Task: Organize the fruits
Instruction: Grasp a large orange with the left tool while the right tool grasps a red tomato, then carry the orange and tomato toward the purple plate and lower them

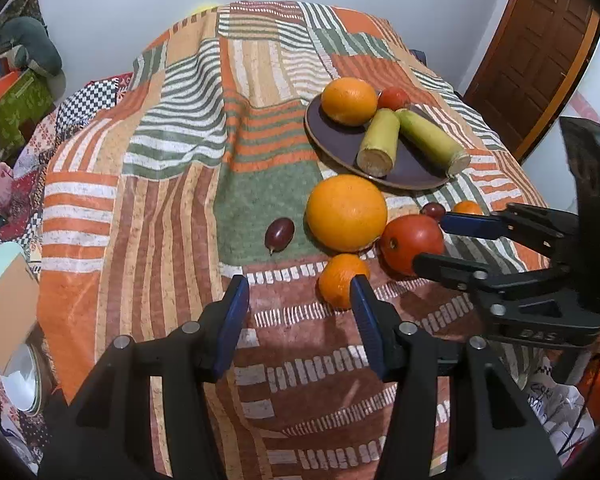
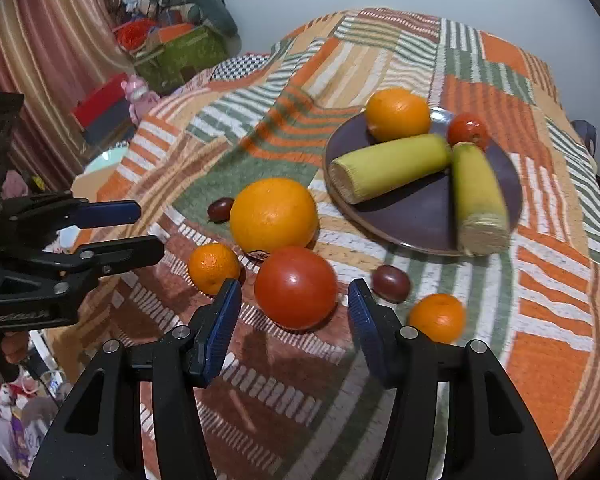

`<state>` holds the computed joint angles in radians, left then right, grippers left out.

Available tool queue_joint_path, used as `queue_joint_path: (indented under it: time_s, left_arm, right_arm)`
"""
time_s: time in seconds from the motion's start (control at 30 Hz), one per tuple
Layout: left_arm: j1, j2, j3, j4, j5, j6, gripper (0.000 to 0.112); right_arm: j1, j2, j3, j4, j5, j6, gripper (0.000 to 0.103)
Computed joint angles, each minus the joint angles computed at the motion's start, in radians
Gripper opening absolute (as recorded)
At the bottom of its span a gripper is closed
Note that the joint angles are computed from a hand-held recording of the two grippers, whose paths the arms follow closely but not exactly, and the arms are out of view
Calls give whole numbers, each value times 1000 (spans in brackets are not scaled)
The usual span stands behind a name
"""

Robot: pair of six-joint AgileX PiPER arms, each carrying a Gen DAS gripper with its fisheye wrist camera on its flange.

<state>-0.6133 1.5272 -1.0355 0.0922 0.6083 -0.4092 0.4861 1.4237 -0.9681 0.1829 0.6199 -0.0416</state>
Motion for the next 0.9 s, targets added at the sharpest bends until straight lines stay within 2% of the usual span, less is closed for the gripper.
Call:
queue_joint_path:
  time_s: [0.1,0.2,0.27,0.53,0.63,0.9]
  left_arm:
    - [10,6,7,-22,-14,30,52]
    - [20,25,0,-66,-26,74,52]
    - [23,43,-14,-82,-28,91,52]
    - [13,134,-113,-143,-29,147,52]
    - [2,176,-162,-143,-24,146,60]
    - [-11,318,-297,-93,9,90,67]
  right_arm:
    - [18,29,-5,-40,-12,42,52]
    - [8,53,-8,-18,-16,26,52]
    - [-2,63,-10,12,-14,-6,48]
    - [-44,6,10,67,-1,-82,47]
    - [-98,-37,15,111,16,-136,47]
    - [-216,-100,16,133,35,-193,47]
